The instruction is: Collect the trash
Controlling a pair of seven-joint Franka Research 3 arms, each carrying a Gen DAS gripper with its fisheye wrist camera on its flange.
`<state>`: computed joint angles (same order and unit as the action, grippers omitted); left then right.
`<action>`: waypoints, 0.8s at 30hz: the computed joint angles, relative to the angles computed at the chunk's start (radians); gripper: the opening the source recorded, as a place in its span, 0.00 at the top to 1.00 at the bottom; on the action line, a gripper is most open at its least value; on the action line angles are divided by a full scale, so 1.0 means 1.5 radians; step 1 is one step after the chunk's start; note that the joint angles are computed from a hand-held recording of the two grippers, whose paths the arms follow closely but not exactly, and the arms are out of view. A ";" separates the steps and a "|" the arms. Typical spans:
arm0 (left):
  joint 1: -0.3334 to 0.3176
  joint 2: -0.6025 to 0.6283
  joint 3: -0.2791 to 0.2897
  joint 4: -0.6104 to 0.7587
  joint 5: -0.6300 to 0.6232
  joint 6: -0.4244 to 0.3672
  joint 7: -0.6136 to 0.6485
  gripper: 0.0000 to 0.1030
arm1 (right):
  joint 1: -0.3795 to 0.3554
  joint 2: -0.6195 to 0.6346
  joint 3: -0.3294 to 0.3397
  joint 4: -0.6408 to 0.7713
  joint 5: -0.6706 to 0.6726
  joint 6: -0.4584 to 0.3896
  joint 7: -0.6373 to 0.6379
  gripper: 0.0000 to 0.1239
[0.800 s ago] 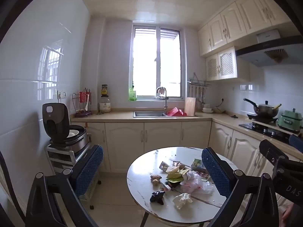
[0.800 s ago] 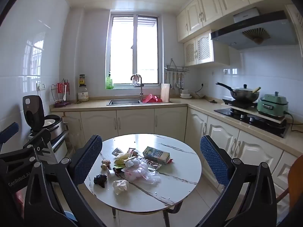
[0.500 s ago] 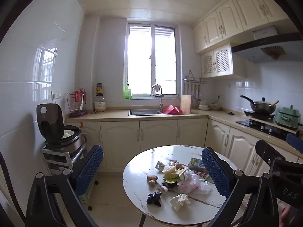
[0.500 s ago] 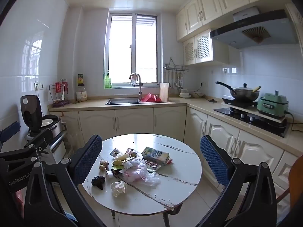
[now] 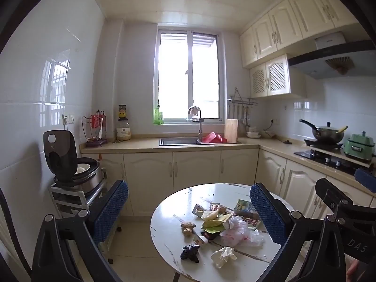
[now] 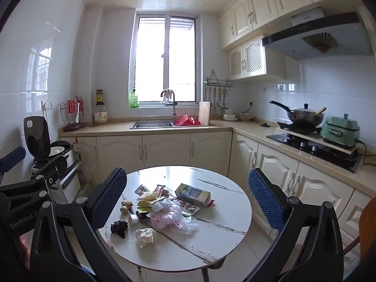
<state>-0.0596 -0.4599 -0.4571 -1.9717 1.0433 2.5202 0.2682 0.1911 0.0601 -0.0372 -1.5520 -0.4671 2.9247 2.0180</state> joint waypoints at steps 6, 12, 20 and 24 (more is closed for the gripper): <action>0.001 0.013 0.001 0.010 0.006 0.003 -0.004 0.01 | 0.001 0.007 -0.002 0.007 0.012 0.000 -0.012 0.17; -0.002 0.015 0.008 0.012 0.008 0.007 -0.001 0.01 | 0.004 0.009 -0.005 0.009 0.004 -0.001 -0.004 0.17; -0.005 0.015 0.010 0.013 0.004 0.003 0.007 0.01 | 0.006 0.010 -0.006 0.011 0.009 -0.002 -0.007 0.17; -0.008 0.019 0.010 0.020 -0.004 -0.005 0.015 0.01 | 0.009 0.014 -0.010 0.016 -0.007 -0.001 0.009 0.17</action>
<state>-0.0711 -0.4311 -0.4422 -1.9424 1.0366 2.5130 0.2908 0.2043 0.0807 -0.0521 -1.5284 -0.4778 2.9236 2.0323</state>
